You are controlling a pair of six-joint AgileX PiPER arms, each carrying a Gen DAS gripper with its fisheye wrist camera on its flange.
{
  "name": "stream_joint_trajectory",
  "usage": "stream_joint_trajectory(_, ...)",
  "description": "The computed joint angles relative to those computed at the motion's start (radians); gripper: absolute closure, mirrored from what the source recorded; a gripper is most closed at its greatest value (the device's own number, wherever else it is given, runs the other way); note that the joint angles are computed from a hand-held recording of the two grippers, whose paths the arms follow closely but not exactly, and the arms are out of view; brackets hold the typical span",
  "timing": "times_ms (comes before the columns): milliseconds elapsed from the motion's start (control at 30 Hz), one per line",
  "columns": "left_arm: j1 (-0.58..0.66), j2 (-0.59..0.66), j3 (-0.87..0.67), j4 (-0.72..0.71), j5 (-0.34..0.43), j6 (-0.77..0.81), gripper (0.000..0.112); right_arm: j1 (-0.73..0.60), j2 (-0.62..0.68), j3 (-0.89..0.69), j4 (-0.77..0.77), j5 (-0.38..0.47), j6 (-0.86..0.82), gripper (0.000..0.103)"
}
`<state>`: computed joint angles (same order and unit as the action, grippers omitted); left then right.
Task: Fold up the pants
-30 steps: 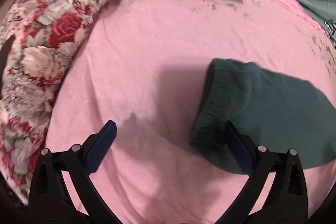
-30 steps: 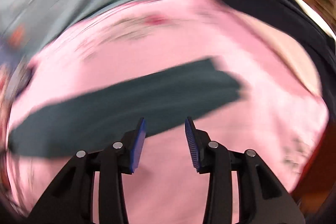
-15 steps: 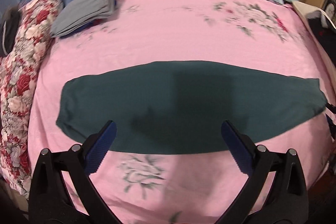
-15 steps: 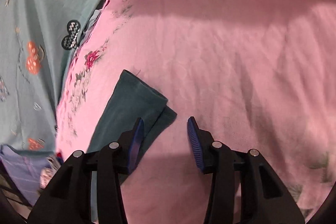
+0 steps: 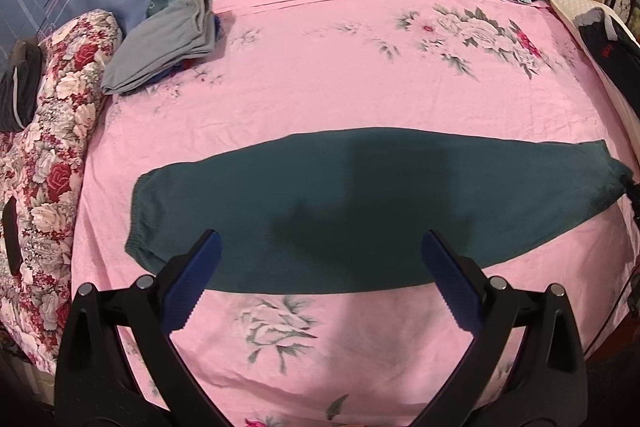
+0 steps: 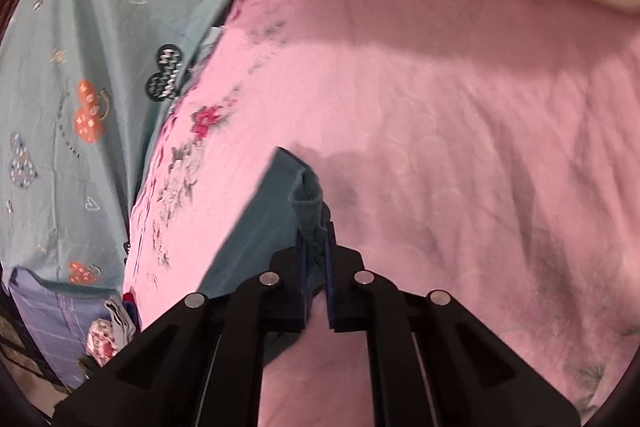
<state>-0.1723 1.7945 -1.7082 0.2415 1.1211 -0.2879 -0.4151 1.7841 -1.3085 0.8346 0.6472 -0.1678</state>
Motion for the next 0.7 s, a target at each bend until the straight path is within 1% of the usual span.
stream_joint_trajectory(133,0.071,-0.041,0.048,-0.013,-0.024,0.013,0.012,0.157,-0.065,-0.082,-0.174,-0.051,0.032,0.096)
stream_joint_trajectory(233,0.132,-0.085,0.104,-0.032,-0.051,0.021,0.012,0.353,-0.077,-0.161,-0.360,-0.091,0.055,0.096)
stream_joint_trajectory(267,0.148,-0.097,0.123,-0.038,-0.059,0.022,0.012,0.400,-0.071,-0.177,-0.406,-0.100,0.065,0.096)
stream_joint_trajectory(367,0.222,-0.151,0.202,-0.062,-0.084,0.038,0.012,0.604,-0.023,-0.233,-0.578,-0.137,0.104,0.096)
stream_joint_trajectory(467,0.295,-0.200,0.278,-0.085,-0.101,0.056,0.012,0.764,0.060,-0.287,-0.622,-0.153,0.078,0.096)
stream_joint_trajectory(533,0.353,-0.233,0.328,-0.101,-0.110,0.072,0.012,0.838,0.130,-0.332,-0.615,-0.125,0.030,0.096)
stream_joint_trajectory(567,0.385,-0.247,0.350,-0.115,-0.112,0.084,0.012,0.876,0.175,-0.359,-0.644,-0.104,0.028,0.096)
stream_joint_trajectory(633,0.438,-0.271,0.385,-0.139,-0.114,0.102,0.012,0.955,0.292,-0.426,-0.755,-0.014,0.036,0.096)
stream_joint_trajectory(667,0.465,-0.284,0.403,-0.150,-0.118,0.114,0.012,0.976,0.327,-0.451,-0.800,0.025,0.044,0.090)
stream_joint_trajectory(700,0.490,-0.296,0.418,-0.161,-0.121,0.128,0.012,0.990,0.322,-0.452,-0.816,0.023,0.023,0.084)
